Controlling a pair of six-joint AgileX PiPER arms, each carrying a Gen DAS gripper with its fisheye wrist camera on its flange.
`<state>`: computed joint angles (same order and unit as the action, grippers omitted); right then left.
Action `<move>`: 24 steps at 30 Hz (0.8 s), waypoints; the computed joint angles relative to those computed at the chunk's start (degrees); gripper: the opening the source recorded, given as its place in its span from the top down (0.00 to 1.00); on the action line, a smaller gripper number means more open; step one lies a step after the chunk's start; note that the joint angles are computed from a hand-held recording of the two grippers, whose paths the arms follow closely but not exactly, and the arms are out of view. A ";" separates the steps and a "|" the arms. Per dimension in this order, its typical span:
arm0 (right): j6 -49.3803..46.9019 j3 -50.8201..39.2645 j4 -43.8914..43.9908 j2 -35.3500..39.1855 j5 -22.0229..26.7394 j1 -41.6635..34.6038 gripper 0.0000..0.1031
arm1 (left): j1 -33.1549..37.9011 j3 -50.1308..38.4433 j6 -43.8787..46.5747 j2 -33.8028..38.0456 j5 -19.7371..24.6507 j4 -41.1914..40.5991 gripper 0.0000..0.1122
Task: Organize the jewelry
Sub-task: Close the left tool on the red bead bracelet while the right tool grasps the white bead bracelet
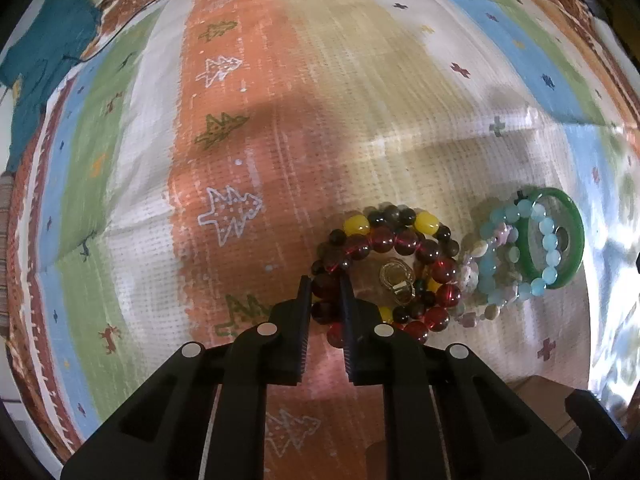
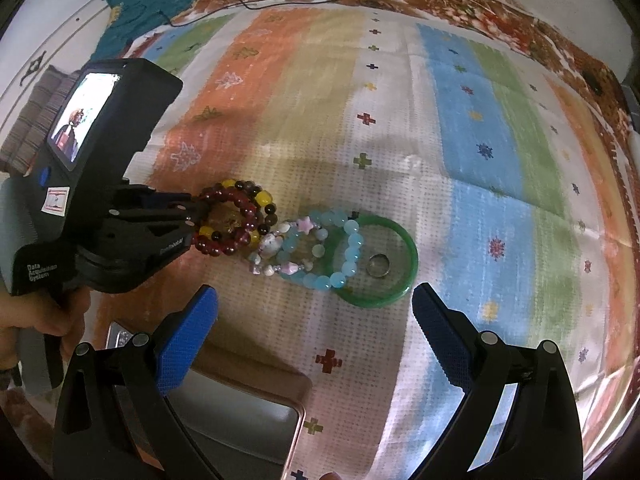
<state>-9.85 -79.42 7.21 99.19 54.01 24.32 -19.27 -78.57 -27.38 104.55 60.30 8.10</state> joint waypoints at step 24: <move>-1.74 -6.58 2.30 6.87 4.12 3.02 0.04 | 7.89 2.76 4.87 -7.54 -1.76 -7.17 0.88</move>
<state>-11.58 -85.99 9.51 106.06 58.14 27.34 -11.38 -75.81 -22.51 97.01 58.55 0.93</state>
